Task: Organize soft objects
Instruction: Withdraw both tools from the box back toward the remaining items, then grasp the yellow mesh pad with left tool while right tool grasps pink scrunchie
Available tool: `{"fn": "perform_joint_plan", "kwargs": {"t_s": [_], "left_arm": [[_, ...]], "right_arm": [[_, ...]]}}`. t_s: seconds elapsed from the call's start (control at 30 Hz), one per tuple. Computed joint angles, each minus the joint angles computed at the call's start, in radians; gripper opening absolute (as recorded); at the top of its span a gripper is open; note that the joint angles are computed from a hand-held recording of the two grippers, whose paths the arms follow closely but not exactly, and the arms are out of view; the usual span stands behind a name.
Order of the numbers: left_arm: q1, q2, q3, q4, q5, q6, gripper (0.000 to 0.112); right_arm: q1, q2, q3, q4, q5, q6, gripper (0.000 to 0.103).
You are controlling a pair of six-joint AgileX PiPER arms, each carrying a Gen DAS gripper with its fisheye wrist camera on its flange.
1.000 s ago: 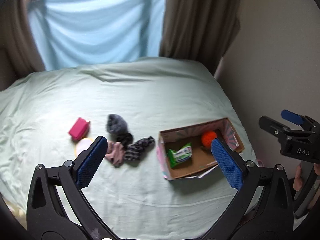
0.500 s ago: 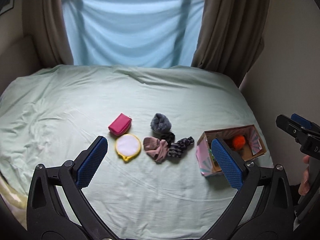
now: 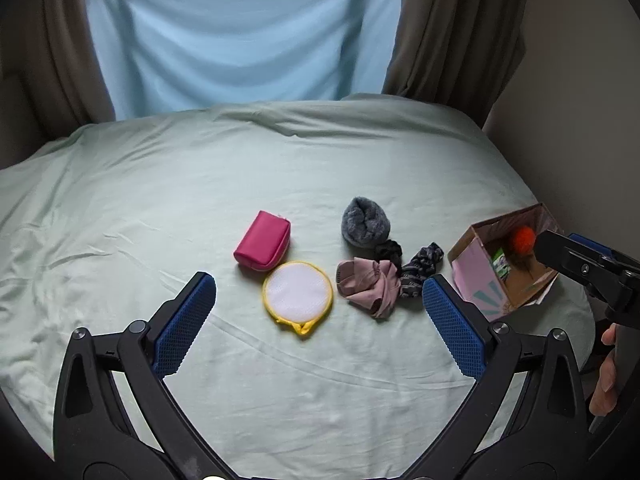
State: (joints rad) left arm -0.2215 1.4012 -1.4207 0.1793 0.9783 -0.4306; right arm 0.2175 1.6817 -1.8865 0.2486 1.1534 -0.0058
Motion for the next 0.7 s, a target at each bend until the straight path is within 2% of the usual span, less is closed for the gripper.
{"fn": "perform_joint_plan", "kwargs": {"t_s": [0.17,0.3,0.43,0.5,0.7], "left_arm": [[0.149,0.088,0.128,-0.197,-0.171,0.259,0.102],[0.198,0.184,0.199,-0.305,-0.293,0.424,0.102],[0.211,0.303,0.223,-0.384,-0.386,0.541,0.101],[0.208,0.356,0.227,-0.410,-0.429,0.582,0.101],[0.194,0.482,0.222,-0.474,-0.510,0.674,0.101]], "right_arm": [[0.095,0.038,0.141,-0.074,-0.172,0.133,0.103],[0.143,0.104,0.219,-0.123,-0.300,0.244,0.103],[0.171,0.191,0.255,-0.162,-0.378,0.300,0.102],[0.168,0.236,0.264,-0.146,-0.406,0.307,0.098],[0.150,0.360,0.250,-0.090,-0.467,0.323,0.097]]}}
